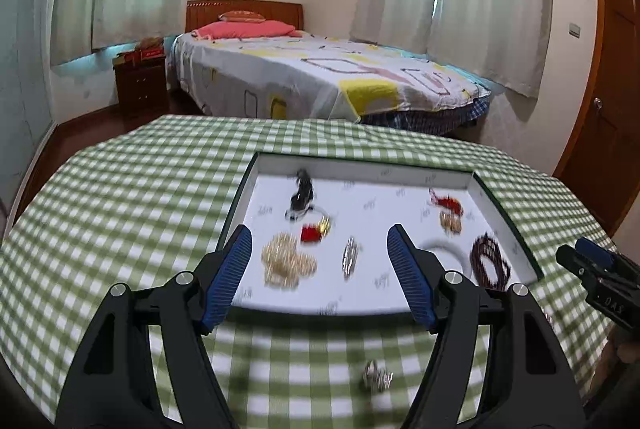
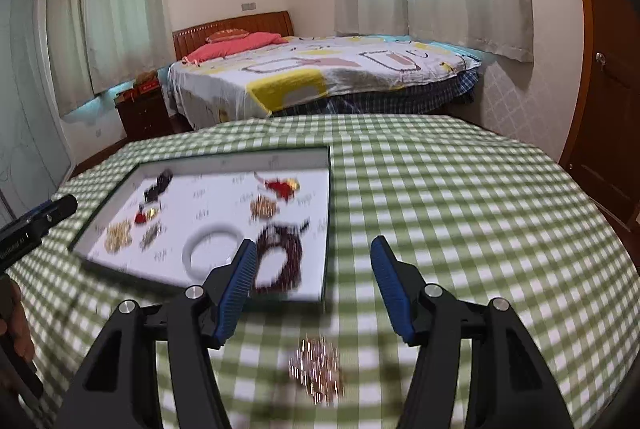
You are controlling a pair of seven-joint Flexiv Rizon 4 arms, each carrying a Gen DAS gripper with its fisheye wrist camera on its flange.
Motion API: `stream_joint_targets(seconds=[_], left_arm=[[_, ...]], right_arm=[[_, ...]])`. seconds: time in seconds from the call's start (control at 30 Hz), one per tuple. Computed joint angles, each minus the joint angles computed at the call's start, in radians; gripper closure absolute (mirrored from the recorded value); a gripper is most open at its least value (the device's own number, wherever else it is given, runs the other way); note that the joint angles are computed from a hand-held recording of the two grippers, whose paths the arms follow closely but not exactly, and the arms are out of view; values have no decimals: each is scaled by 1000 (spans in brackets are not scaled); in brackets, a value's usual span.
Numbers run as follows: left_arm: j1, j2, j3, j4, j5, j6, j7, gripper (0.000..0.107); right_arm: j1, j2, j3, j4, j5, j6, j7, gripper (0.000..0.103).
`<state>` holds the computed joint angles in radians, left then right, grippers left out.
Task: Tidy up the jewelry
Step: 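Lift both open tools out of the box, then grasp the gold pearl brooch with the right tool, then grasp the silver ring charm with the left tool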
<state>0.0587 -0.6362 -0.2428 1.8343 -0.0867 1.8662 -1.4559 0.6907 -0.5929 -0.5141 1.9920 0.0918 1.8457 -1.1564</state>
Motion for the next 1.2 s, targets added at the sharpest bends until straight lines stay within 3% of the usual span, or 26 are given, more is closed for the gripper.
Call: stream_joint_targets(seconds=[0.3, 0.57, 0.8, 0.93, 1.1, 1.2], left_arm=[[15, 49, 6, 129, 28, 34, -37, 37], [20, 52, 11, 164, 40, 12, -45, 37], [23, 45, 1, 168, 29, -13, -42, 37], [21, 40, -2, 165, 25, -20, -36, 37], [28, 36, -14, 164, 23, -27, -28, 37], [30, 33, -21, 163, 23, -30, -24, 37]], right_arm=[[13, -4, 19, 54, -13, -17, -7, 45], [21, -14, 16, 70, -33, -53, 15, 45], [-39, -5, 69, 61, -94, -102, 65, 46], [-61, 3, 84, 71, -123, -100, 91, 52], [-76, 6, 96, 81, -134, -80, 99, 75], [-99, 11, 124, 83, -134, -67, 95, 79]])
